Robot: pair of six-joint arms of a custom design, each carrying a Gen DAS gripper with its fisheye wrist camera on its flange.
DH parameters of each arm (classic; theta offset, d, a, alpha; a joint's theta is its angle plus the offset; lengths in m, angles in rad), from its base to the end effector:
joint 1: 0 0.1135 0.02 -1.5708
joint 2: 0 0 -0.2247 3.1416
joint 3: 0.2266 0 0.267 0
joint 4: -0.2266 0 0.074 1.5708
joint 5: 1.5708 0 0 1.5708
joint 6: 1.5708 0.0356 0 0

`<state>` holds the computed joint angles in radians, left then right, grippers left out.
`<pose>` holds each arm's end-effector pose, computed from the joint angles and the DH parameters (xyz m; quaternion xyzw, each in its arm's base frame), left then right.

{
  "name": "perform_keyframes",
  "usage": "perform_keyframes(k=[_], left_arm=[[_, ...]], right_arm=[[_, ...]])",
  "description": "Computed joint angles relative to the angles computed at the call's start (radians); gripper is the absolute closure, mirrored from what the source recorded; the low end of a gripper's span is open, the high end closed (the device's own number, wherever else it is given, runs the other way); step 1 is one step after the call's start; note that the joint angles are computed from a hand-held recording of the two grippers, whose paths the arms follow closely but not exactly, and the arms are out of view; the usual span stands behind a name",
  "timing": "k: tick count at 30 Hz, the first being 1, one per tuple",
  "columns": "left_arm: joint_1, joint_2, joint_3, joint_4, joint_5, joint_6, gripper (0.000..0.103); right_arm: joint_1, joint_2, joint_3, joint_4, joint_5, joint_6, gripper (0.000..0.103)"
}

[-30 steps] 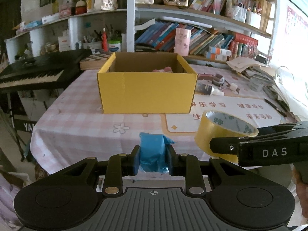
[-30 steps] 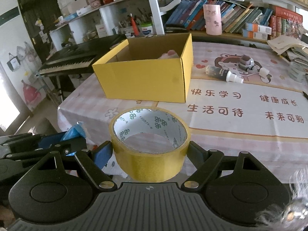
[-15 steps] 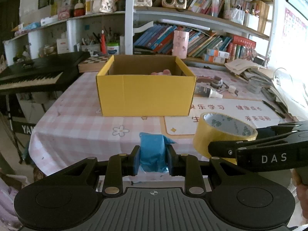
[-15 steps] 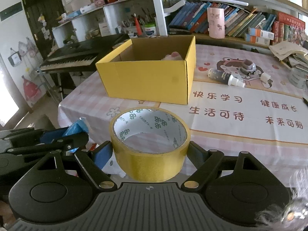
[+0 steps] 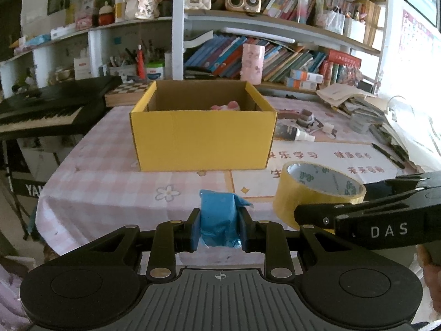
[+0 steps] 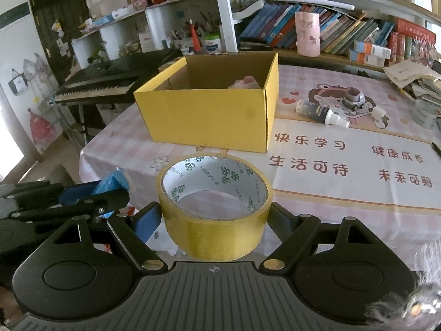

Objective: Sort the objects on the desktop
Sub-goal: 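Carry the tape roll and blue cloth over the yellow box with both tools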

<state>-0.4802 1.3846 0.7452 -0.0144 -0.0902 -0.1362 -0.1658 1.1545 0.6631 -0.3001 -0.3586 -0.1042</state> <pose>0.2763 -0.1403 0.1606 0.1337 0.8860 -0.0956 0.4336 0.2607 -0.0310 0.1728 -0.0397 0.9119 0.1132 0.3926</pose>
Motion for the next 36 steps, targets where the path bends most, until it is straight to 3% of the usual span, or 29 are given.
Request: perform_keyframes(k=[11, 18, 26, 36], left_arm=[[-0.002, 0.084, 0.084, -0.003, 0.037, 0.023, 0.077], [-0.008, 0.132, 0.144, 0.011, -0.022, 0.015, 0.077], [0.014, 0.243, 0.291, 0.038, -0.081, -0.012, 0.077], [0.041, 0.492, 0.598, 0.029, -0.142, -0.009, 0.077]], right_arm=[[-0.029, 0.038, 0.030, 0.007, 0.018, -0.011, 0.021], [-0.044, 0.139, 0.105, 0.065, -0.011, -0.019, 0.021], [-0.036, 0.296, 0.261, 0.157, -0.074, -0.062, 0.021], [-0.054, 0.587, 0.590, 0.167, -0.150, -0.096, 0.021]])
